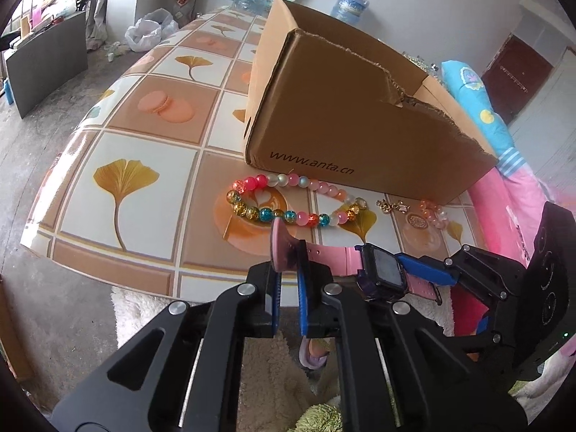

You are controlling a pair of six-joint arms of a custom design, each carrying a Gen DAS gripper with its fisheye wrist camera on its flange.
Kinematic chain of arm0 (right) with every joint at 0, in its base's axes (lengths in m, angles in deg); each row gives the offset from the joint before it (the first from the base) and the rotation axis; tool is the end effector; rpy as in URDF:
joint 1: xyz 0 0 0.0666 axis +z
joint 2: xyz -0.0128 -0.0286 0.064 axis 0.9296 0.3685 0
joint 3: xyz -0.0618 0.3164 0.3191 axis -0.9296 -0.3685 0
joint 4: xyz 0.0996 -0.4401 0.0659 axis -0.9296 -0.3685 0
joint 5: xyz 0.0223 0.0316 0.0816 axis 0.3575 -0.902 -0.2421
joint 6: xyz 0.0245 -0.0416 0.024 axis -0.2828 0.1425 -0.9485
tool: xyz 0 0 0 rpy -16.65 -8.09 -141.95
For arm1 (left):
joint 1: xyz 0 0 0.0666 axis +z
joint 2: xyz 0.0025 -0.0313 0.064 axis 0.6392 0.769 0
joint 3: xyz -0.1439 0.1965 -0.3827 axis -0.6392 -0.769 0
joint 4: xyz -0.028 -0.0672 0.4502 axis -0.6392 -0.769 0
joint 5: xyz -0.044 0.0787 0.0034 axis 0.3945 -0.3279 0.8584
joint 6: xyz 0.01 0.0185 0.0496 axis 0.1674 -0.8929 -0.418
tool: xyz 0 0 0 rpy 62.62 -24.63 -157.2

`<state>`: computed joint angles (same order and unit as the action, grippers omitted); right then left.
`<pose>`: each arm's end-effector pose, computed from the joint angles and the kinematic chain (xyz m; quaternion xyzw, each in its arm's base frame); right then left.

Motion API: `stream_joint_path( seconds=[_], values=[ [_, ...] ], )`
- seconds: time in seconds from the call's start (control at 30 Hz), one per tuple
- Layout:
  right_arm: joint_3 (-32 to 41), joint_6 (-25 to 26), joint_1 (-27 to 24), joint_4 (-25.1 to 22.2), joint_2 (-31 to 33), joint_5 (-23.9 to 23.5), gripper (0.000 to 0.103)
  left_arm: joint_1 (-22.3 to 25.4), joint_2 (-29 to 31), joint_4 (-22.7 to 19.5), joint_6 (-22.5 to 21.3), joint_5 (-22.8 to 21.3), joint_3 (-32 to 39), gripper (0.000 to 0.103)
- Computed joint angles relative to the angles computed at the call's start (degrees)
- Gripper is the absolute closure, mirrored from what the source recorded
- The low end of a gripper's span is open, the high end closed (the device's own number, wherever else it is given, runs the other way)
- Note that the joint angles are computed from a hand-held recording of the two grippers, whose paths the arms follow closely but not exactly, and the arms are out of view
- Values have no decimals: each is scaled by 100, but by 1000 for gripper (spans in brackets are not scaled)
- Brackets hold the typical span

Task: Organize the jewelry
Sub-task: 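Lift the pink-strapped watch with the right tool and carry it over the box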

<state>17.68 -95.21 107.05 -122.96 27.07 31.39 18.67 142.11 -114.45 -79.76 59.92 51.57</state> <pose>0.3161 0.2372 0.4615 -0.1140 0.9381 -0.0027 0.3271 0.4451 -0.1878 0.4639 0.2158 0.9110 -0.2561 0.2405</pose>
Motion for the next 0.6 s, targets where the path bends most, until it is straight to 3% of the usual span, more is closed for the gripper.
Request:
stream_joint_path(
  seconds=[0.2, 0.4, 0.6],
  values=[
    [122, -354, -104, -88, -78, -163, 64, 187, 14, 55, 4, 761, 150, 99],
    [595, -541, 74, -329, -119, 96, 64, 348, -94, 216, 83, 1420, 545, 100],
    [1287, -122, 9, -293, -130, 270, 64, 276, 29, 578, 187, 1641, 1355, 100]
  ],
)
